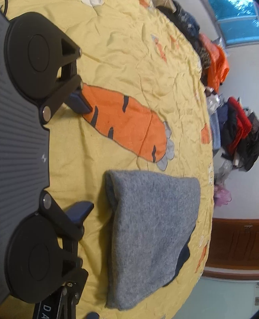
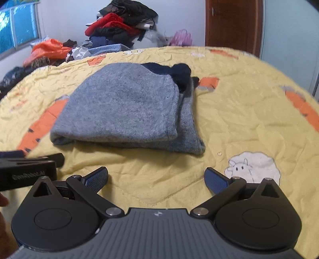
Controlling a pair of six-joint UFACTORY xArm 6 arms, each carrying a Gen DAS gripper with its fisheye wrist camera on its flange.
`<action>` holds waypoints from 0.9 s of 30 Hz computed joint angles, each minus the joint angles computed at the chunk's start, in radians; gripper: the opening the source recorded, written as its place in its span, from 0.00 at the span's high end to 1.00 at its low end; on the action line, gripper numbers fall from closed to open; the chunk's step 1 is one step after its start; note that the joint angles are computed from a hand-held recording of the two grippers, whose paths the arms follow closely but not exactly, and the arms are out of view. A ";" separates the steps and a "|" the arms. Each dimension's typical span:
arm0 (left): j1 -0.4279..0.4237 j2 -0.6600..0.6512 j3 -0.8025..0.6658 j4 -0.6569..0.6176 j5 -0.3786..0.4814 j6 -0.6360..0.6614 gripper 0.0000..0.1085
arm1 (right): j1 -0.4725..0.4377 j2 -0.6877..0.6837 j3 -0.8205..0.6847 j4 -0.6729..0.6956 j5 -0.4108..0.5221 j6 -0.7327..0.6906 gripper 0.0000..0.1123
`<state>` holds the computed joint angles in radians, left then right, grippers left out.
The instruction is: Fold small clothes
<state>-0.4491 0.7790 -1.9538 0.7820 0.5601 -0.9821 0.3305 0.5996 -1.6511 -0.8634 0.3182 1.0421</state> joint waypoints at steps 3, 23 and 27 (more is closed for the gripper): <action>-0.002 -0.013 0.037 0.125 -0.022 -0.114 0.05 | 0.005 0.014 -0.021 -0.116 0.023 0.091 0.08; 0.026 -0.058 0.134 0.191 -0.131 -0.236 0.05 | 0.005 0.010 -0.011 -0.154 0.010 0.139 0.08; 0.027 -0.057 0.133 0.191 -0.130 -0.236 0.05 | 0.007 0.010 -0.011 -0.157 0.016 0.139 0.08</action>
